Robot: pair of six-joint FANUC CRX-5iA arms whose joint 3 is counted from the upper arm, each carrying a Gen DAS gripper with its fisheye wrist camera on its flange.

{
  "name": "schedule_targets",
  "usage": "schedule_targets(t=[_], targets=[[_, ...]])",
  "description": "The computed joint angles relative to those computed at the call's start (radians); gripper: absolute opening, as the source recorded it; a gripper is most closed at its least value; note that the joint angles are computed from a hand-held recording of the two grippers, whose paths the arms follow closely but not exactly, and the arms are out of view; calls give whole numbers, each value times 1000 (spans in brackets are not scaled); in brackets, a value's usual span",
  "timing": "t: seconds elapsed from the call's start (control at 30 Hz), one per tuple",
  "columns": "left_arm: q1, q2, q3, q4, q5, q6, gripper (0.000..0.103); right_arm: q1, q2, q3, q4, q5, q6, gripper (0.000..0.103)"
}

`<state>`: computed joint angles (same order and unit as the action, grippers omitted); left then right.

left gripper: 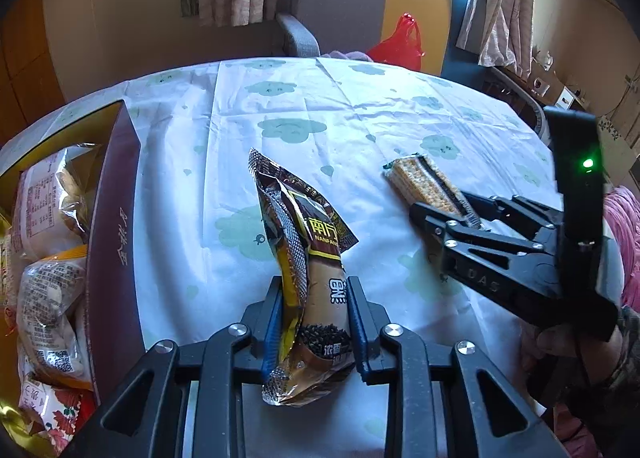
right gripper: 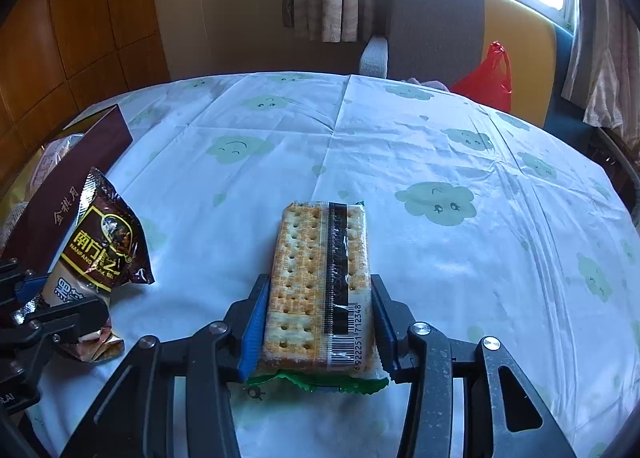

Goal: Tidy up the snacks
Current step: 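Lower the chip bag into the tin and open the left gripper while the right holds the cracker pack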

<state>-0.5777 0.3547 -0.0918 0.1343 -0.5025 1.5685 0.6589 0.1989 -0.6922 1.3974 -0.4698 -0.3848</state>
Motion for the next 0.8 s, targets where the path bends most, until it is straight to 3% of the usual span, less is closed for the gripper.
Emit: schedule_targets(t=[0.2, 0.37, 0.5, 0.63, 0.8], targets=[[12, -78, -90, 106, 72, -99, 29, -10, 1, -2, 21, 11, -19, 48], [57, -177, -171, 154, 116, -104, 29, -2, 3, -1, 17, -2, -14, 48], [126, -266, -207, 66, 113, 15, 29, 0, 4, -1, 18, -9, -15, 48], [212, -338, -203, -135, 40, 255, 29, 1, 4, -1, 17, -9, -13, 48], [331, -369, -237, -185, -29, 385, 29, 1, 3, 0, 14, -10, -10, 48]])
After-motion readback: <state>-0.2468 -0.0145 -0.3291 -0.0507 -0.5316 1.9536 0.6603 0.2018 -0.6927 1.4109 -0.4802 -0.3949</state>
